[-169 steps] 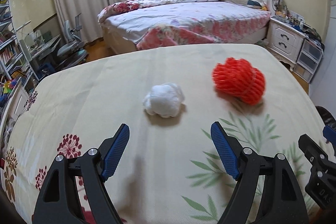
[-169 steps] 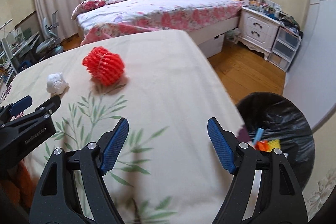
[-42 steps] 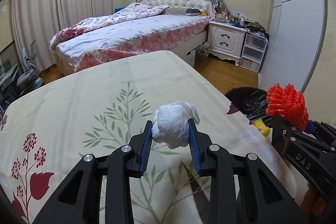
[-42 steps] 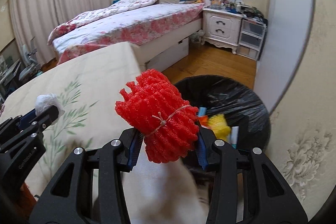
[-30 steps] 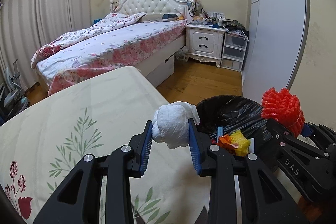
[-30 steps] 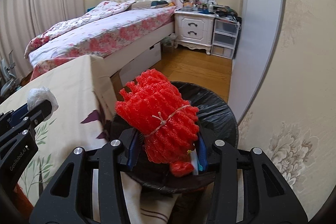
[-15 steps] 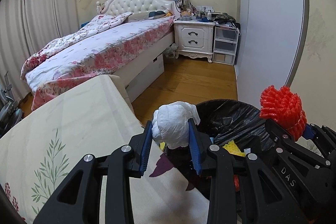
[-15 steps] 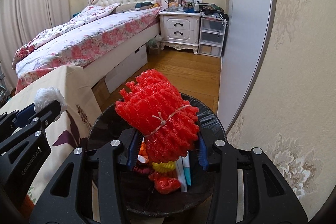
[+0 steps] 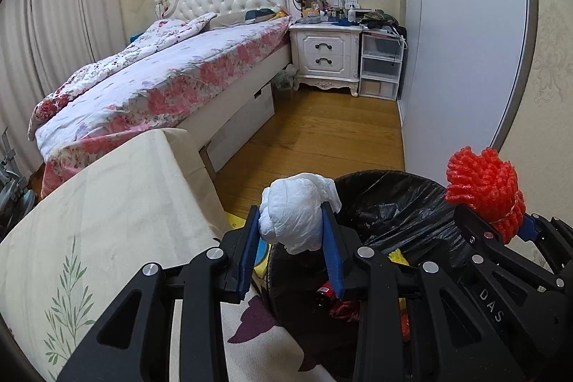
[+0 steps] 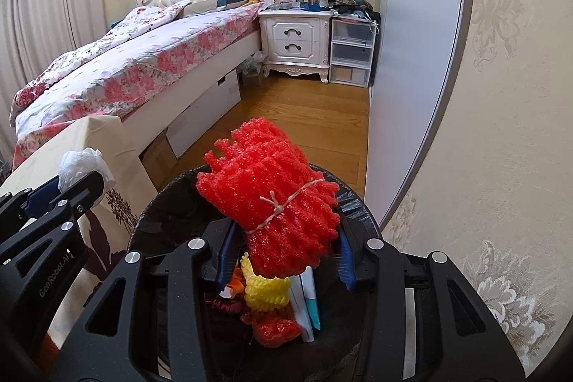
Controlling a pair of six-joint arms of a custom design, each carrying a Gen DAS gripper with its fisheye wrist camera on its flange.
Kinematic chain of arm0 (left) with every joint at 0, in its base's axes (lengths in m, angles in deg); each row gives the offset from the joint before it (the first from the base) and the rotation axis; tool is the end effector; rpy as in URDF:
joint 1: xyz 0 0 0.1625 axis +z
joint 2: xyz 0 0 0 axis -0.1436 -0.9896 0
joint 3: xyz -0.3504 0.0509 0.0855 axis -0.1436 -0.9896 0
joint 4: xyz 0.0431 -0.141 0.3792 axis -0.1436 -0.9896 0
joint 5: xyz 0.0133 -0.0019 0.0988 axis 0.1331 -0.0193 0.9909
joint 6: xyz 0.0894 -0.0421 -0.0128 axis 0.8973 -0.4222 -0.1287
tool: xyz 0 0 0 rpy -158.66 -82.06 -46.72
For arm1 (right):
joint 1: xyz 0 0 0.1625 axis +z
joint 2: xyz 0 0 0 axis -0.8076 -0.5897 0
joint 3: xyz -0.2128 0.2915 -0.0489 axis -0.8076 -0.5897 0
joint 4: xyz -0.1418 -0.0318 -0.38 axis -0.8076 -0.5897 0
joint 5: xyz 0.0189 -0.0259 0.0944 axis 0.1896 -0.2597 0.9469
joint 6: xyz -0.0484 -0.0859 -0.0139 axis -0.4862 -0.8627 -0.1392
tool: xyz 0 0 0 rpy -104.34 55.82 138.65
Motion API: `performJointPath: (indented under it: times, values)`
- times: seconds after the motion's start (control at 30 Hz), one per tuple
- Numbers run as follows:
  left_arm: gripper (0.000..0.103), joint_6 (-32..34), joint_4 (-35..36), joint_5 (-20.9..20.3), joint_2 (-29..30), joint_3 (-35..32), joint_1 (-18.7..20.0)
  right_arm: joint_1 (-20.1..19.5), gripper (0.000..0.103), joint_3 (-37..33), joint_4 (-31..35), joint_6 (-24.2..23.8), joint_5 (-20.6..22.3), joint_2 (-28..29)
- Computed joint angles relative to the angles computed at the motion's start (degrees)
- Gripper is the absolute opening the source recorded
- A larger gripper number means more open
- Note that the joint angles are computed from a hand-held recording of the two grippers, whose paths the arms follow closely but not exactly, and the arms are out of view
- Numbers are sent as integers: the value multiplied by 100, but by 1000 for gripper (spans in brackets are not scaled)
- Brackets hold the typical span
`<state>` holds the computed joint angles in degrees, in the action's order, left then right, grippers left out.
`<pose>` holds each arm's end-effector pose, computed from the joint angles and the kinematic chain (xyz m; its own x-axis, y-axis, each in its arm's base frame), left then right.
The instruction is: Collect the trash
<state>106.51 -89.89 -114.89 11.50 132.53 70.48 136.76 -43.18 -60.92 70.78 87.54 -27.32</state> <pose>-0.1684 -0.7653 -0.0735 -0.6453 0.1012 -0.7572 0.6196 0.6492 -0.4412 0.0005 -0.7563 0.0805 -0.7436 0.0815 0.6637 -0.4556 0.6647 -0.5921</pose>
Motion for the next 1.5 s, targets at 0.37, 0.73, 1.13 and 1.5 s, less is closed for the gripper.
performJointPath:
  times: [0.37,0.73,1.13,1.5]
  values:
    - [56,-229,391,67,63,-209,18,5,52,-426,206,14,67,248]
    - [71,-308,327,105,44,-198,30,4,69,-284,68,4,73,166]
    - [72,-316,91,160,-76,31,17,17,69,-82,-89,-45,109,70]
    - [73,-265,-690,278,-531,931,-76,65,70,1293,-864,-245,-8,-681]
